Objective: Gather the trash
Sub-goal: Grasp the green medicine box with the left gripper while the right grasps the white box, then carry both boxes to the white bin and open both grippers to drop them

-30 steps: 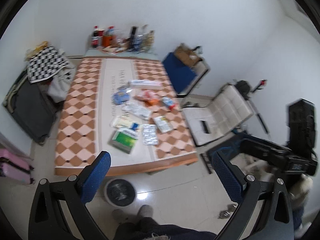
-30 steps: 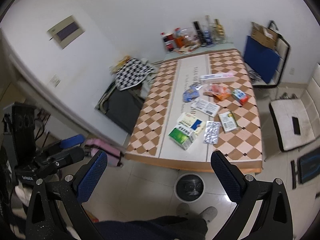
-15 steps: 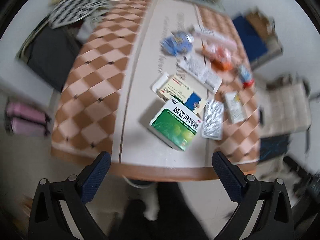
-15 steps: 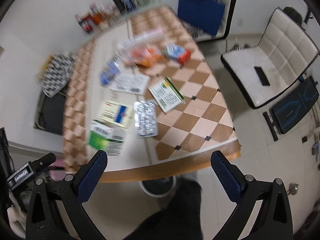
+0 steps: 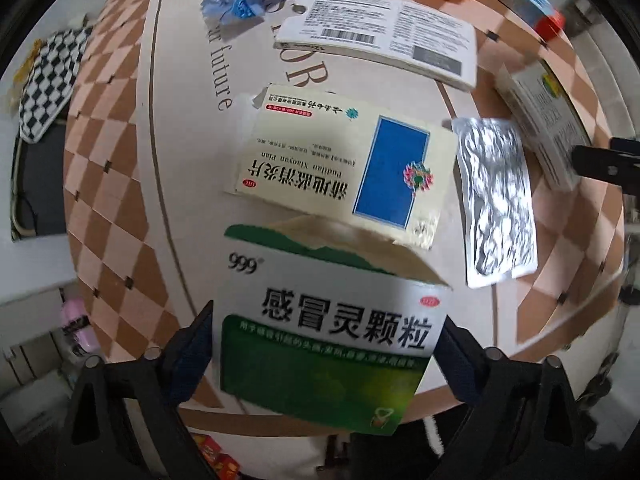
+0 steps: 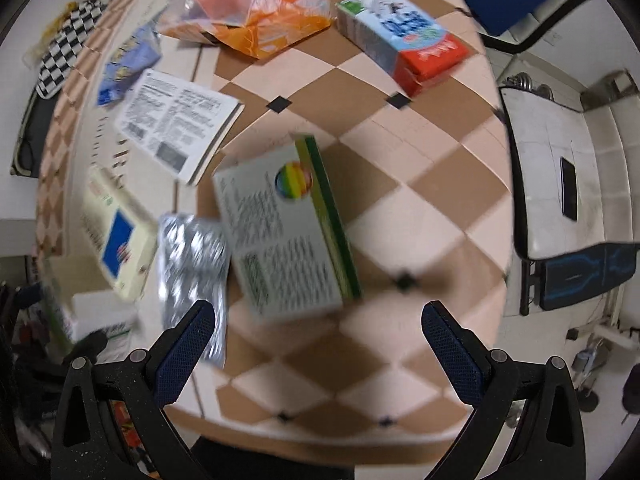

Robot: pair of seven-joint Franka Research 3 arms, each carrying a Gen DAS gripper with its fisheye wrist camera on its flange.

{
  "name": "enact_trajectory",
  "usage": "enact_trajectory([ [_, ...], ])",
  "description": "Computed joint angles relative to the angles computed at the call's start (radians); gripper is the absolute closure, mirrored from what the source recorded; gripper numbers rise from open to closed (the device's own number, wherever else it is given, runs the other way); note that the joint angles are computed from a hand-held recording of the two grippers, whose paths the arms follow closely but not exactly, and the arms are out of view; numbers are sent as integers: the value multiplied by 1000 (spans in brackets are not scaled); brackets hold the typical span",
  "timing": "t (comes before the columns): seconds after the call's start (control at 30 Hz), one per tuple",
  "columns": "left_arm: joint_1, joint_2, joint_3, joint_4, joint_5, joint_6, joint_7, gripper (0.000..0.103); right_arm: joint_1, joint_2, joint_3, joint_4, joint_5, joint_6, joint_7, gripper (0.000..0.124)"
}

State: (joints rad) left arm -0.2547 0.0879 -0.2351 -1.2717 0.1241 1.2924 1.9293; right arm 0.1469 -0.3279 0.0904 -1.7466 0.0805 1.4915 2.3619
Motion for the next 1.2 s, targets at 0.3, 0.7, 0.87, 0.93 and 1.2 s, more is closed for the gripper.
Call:
enact_trajectory([
  [0.3, 3, 12, 2, 13, 6, -13, -44, 7, 18, 140, -9, 70, -52, 6, -54, 38],
  [0.7, -12, -3, -8, 23, 2, 0, -109, 14, 67, 161, 2, 76, -119, 13, -31, 52],
  [0.87, -27, -22, -13, 48, 11, 6, -165, 14, 65, 89, 8, 19, -119, 17, -10, 52],
  [0.93, -25, -49, -10, 45, 16, 10, -176, 14, 60, 58, 12, -1, -123, 14, -5, 52],
  [1.2, -7, -144, 3, 11, 0, 81, -213, 14, 56, -52, 88, -35, -167, 15, 112, 52],
])
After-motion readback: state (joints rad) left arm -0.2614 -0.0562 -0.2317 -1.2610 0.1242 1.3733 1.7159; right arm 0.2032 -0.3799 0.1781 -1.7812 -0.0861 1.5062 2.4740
